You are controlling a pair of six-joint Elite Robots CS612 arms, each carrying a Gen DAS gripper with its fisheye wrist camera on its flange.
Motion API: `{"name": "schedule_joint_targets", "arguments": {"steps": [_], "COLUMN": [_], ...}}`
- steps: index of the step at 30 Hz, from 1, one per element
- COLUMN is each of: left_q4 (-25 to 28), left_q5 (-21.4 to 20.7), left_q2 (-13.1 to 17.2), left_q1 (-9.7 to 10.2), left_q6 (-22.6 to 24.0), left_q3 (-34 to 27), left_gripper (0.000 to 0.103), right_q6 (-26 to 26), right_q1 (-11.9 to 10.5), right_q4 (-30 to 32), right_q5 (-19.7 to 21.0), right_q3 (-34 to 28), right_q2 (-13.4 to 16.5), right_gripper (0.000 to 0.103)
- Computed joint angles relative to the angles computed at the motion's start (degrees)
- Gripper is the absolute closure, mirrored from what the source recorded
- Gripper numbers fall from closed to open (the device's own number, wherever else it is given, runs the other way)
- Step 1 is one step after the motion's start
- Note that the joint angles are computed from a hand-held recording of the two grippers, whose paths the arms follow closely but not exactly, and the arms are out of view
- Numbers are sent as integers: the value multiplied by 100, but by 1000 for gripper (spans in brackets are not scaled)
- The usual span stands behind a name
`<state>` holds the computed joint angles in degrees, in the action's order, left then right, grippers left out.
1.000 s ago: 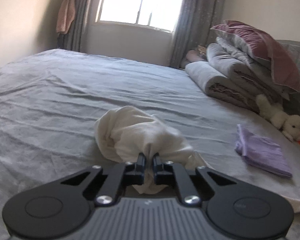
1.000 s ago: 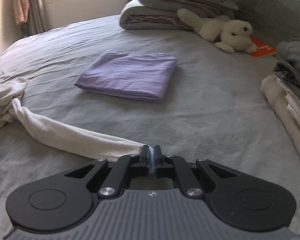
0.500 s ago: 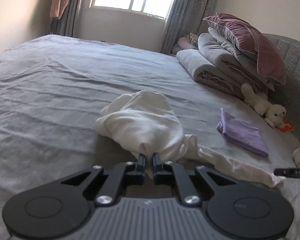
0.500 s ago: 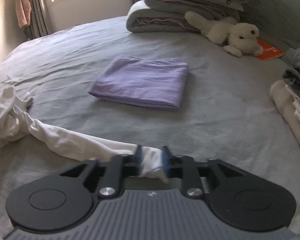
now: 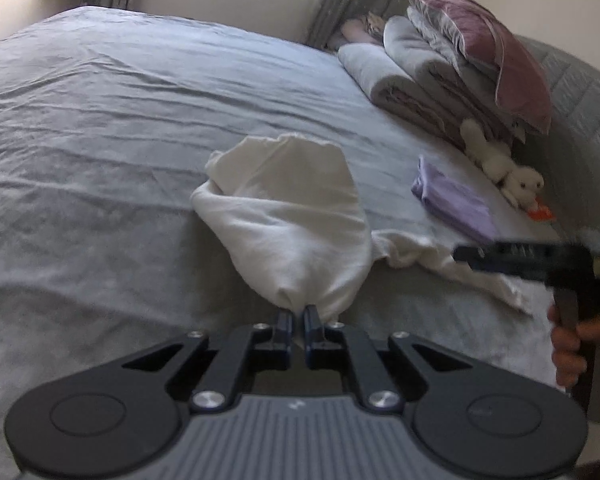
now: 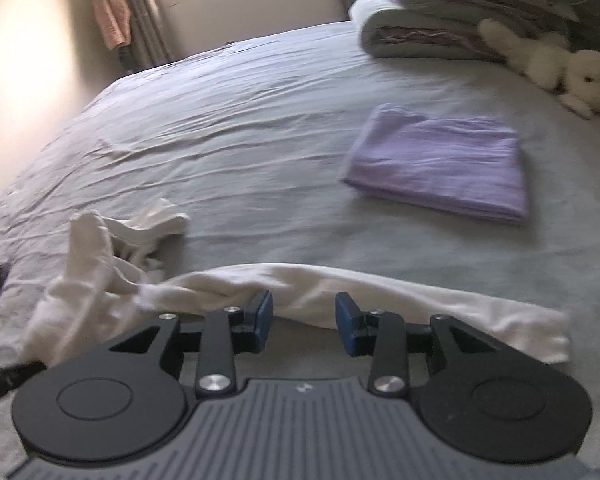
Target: Fold clothes
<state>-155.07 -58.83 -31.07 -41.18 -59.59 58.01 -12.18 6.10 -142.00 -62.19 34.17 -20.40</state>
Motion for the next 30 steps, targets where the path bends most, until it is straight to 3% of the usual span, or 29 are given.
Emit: {"name": "schedule_joint_targets", "arguments": {"steps": [6,8,10,11,15,22,27,30], "left_q4": [158,167,85,58,45,100,90,19], "left_q5": [-116,-74,53,167,432,690,833,892], "left_q2": [-37,-48,-65,-63,-72,-101,-174,-233], "left_q1": [21,22,12,2,7,64,105,129], "left_q6": [16,6,24,40,-98,-741,-1096,-1296], "left_q3": [59,61,86,83,92,157,294,432], "left_gripper": [95,85,59,55,52,48,45,44], "right_q6": [62,80,74,70,107,472,777,766], "right_q1": [121,155,186,201,239,271,315,323], "right_q4": [214,283,374,425,625,1052,864,873], "right_q5": [282,393,479,516,779,1489,1765,2220], "right_q3": [-192,-256,-322,-359,-491,-875,-923,-885], "right_q2": [91,122,160,182,273,524,613,615], "right_gripper": [61,59,57,57,57,56,56,58]}}
